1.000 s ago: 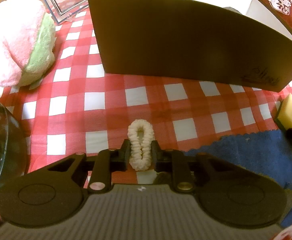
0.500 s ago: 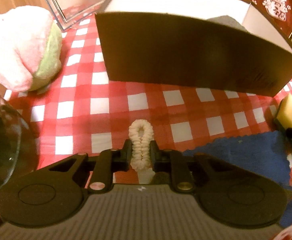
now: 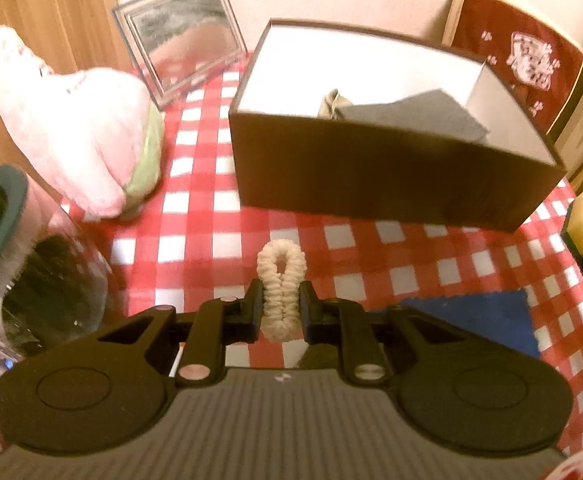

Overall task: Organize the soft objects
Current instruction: 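Carry the sponge with the right tool while the left tool carries the ring to the box, then lower the sponge into the box with the right tool while the left tool lowers the ring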

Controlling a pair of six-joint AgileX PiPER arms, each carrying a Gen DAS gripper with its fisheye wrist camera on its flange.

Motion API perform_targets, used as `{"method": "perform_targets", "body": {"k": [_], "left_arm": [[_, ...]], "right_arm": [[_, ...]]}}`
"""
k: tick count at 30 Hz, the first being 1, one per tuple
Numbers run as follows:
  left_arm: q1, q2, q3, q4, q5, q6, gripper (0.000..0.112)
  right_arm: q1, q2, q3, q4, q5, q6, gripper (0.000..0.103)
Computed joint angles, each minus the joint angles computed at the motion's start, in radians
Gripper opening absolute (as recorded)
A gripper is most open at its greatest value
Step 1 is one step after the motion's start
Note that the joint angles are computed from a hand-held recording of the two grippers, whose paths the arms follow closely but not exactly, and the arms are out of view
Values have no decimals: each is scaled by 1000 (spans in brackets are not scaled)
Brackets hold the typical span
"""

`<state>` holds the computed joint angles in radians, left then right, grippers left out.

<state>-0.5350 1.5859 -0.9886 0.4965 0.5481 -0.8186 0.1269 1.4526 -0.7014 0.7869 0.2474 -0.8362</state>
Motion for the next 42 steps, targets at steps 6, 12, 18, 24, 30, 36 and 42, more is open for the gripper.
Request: {"method": "perform_targets", "body": {"k": [6,12,18,24,30,36,42], "left_arm": [[-22,-25,-52,17,32,8,17],[-22,16,-162,22,44,67,17],[10,112,-336,-26,49,179,17],[41,247,-547,-112,98,310,17],[68,429,-816,-210,229,448,18],[99,600,-1076,-252,353,535,19],[127,767,-1352,-297,469,620,21]], "right_arm": [[-29,-41,-45,54,65,-30,68],[-24,-10,-144,56,81,-30,68],[-6,81,-307,65,99,-26,68],[26,212,-496,-28,136,92,68],[40,368,-701,-121,198,234,68],[53,531,-914,-260,260,392,68],[61,688,-1127,-382,339,528,69]]}}
